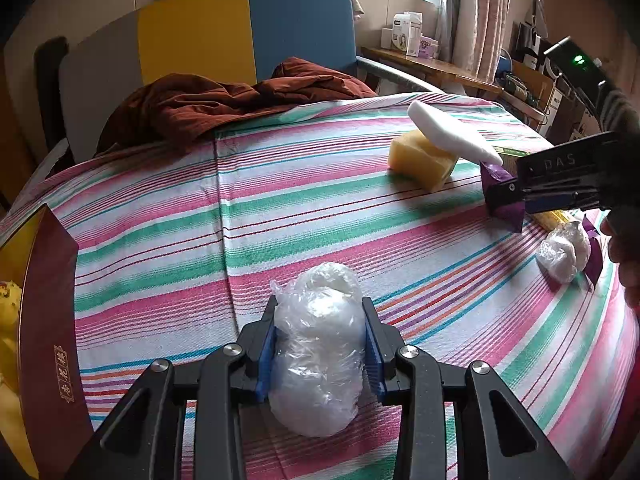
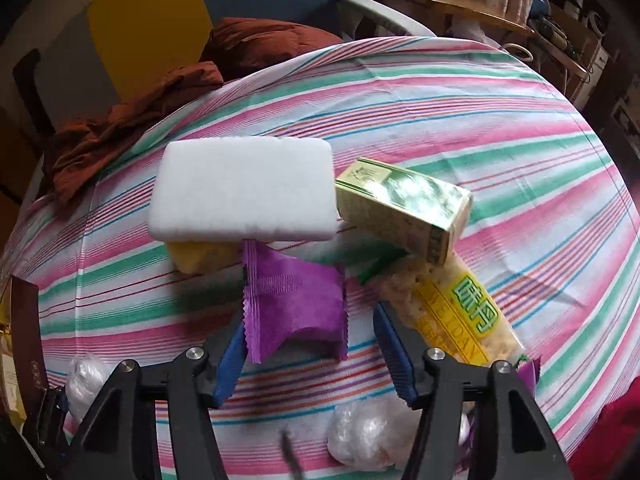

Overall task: Organize objects
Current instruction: 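Grasp the plastic-wrapped white bundle with the left tool while the right tool grasps the purple packet, then carry the white bundle and purple packet into the gold tray and release both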

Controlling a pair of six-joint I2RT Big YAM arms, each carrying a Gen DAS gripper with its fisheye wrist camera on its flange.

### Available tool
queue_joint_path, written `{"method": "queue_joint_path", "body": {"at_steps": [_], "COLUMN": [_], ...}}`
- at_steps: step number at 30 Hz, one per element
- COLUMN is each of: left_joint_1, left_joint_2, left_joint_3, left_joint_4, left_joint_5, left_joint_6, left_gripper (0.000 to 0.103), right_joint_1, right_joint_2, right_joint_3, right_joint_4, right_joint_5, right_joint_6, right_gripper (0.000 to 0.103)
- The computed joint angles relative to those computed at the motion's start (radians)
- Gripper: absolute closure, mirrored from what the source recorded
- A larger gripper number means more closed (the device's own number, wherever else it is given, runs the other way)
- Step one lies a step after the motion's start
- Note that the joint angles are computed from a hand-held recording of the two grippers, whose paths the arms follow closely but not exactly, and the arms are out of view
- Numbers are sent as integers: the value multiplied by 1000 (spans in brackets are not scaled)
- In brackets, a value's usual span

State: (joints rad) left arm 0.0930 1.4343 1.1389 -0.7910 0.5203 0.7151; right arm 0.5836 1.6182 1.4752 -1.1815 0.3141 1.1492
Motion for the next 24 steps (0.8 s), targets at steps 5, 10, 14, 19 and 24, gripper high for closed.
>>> {"method": "queue_joint_path", "body": {"at_steps": [5, 10, 14, 19, 24], "left_joint_1": [0, 2, 3, 2, 12], "left_joint_2": [-3, -3, -2, -8, -20], "left_joint_3": [-2, -2, 0, -3, 2], "left_joint_4": [2, 0, -3, 5, -20], "left_joint_5": [-1, 1, 4, -3, -19], "left_joint_6": [2, 2, 2, 0, -21], "left_gripper": [65, 65, 66, 67, 68], "right_joint_1": [15, 30, 59, 78, 76], "right_joint_2": [31, 36, 32, 52, 55], "right_joint_3": [21, 35, 44, 69, 68], "right_joint_4": [10, 31, 89, 102, 112], "right_joint_5": [19, 5, -22, -50, -45], "right_joint_6": [-36, -92, -184, -265, -293], "right_gripper": [60, 63, 63, 63, 63]}}
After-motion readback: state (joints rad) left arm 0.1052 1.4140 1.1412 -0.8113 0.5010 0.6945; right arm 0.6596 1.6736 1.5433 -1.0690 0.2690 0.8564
